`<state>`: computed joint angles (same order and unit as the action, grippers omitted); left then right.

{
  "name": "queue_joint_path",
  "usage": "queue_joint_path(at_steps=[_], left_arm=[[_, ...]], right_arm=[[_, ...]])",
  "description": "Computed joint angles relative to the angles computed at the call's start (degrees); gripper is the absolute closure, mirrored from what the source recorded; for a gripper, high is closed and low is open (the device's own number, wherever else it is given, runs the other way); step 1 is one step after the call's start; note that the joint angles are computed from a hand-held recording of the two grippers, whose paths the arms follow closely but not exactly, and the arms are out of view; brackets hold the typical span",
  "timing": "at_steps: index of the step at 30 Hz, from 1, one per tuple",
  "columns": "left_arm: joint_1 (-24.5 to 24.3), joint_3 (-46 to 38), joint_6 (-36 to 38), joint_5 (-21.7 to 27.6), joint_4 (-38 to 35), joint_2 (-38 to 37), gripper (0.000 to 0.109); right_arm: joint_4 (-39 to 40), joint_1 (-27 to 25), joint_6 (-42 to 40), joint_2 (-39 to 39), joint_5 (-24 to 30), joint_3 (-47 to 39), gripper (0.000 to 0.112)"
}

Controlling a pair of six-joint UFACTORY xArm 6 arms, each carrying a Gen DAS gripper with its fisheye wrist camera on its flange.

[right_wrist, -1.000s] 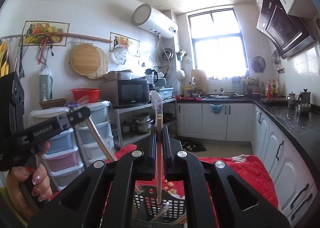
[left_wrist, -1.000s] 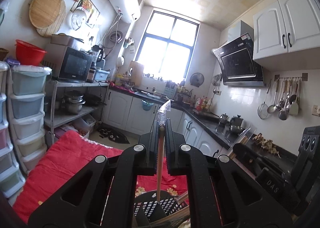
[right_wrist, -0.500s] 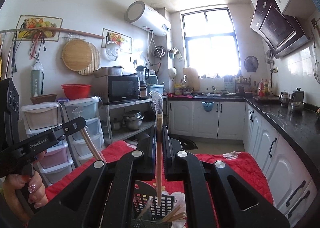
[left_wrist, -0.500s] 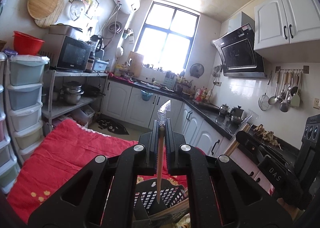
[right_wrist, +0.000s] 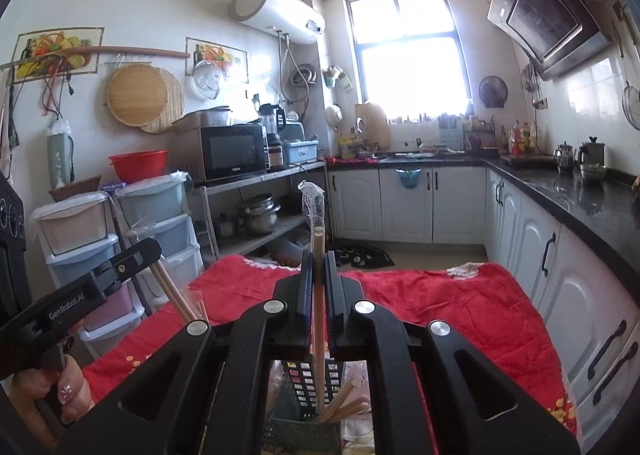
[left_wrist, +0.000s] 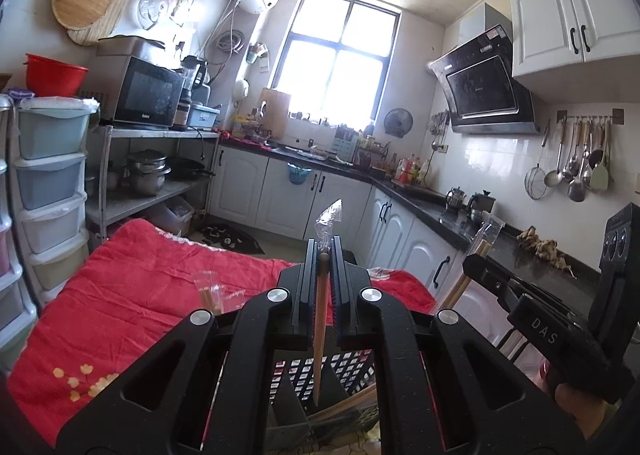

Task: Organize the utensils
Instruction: 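Lower the chopstick into a caddy compartment with the right tool while the left tool lowers its own, then open both tools to release the chopsticks into the caddy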

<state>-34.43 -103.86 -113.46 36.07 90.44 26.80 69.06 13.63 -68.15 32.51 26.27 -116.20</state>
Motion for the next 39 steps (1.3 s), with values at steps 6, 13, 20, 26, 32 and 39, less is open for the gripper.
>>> queue_joint_path(at_steps=[6,13,20,26,32,39], left_arm=[[0.62,0.27,0.28,-1.63,-1.98,0.69,0.105],[0.86,2.38,-0.01,-2.8,-3.71,-0.34,0.09],[0.48,5.72,-1.97,-2.48,-3.65,-3.18,0.059],[0.33,9.11,-2.95,-3.08,-4.69,-5.8,0.03],[-0.18,12.3,-2.67,-3.37,-6.01,-7.93,0.016],[-1.2,15.87,-4.49,-2.36,-5.76,-10.06,0.016]], right_arm=[[-2.77,0.02,3.12,0.01,-0.36,0.78,0.105],[-1.0,-0.73,1.47,-2.28,0.25,3.72,0.089],[-0.05,-1.24,0.36,-5.62,-0.48,7.93,0.076],[-0.44,-2.22,0.91,-8.27,0.17,11.51,0.068],[-0.2,-3.32,0.59,-11.49,0.67,16.46,0.064],[0.12,-3.88,-0.02,-14.43,1.32,21.32,0.059]])
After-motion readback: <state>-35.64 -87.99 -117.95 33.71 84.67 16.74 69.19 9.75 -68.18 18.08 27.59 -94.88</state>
